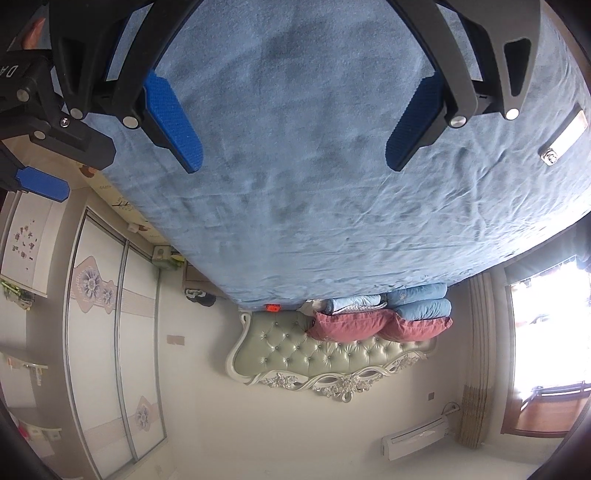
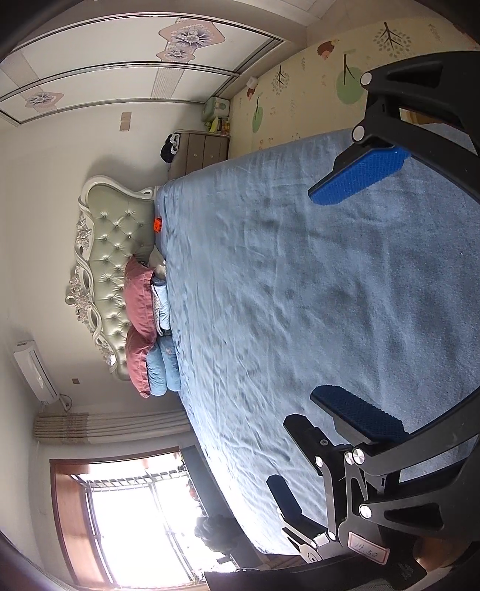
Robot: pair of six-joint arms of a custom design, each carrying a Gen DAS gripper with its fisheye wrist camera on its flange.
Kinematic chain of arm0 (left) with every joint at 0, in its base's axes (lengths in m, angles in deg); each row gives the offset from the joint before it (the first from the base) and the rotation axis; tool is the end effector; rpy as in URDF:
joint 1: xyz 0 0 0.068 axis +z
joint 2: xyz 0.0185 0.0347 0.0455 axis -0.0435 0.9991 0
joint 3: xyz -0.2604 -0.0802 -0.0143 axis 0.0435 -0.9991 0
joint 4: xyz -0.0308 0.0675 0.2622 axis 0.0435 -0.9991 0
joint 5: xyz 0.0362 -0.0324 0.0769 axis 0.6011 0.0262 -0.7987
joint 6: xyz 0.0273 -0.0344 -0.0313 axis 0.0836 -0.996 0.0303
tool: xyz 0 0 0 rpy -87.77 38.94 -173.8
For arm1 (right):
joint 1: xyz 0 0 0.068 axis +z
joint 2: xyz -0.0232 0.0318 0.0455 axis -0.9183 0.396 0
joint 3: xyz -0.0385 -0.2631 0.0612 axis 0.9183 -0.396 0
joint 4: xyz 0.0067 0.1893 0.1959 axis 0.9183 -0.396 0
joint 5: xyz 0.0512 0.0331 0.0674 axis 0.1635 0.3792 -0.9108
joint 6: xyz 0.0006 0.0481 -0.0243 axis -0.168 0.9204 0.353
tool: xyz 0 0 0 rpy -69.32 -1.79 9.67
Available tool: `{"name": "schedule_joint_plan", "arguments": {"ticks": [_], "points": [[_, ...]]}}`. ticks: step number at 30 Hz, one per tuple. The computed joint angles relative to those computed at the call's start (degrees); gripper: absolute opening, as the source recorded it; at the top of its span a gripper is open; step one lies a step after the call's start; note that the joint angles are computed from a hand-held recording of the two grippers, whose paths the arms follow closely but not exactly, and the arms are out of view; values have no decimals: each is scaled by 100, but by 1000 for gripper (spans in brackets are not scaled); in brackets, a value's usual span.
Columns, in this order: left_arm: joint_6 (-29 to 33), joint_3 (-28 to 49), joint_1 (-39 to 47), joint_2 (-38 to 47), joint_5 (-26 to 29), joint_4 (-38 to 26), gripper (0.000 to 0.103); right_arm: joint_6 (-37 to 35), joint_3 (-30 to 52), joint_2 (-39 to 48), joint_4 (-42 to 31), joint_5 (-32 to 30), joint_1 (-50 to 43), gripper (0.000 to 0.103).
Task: Collect trash
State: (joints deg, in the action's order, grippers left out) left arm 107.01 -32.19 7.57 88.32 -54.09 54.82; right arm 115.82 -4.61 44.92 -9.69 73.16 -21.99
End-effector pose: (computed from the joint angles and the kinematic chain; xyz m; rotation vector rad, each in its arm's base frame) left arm 0.3274 0.0383 0.2176 0.4976 1.9323 -0.2715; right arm 0.1784 0.1430 0.2737 0.2641 1.9939 0.1040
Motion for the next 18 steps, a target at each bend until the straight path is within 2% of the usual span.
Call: {"name": "schedule_joint_plan", "arguments": {"ticks": [18], "points": [[-171, 292, 9, 146, -49, -127, 99, 39, -106, 84, 191, -302, -152, 95]]}}
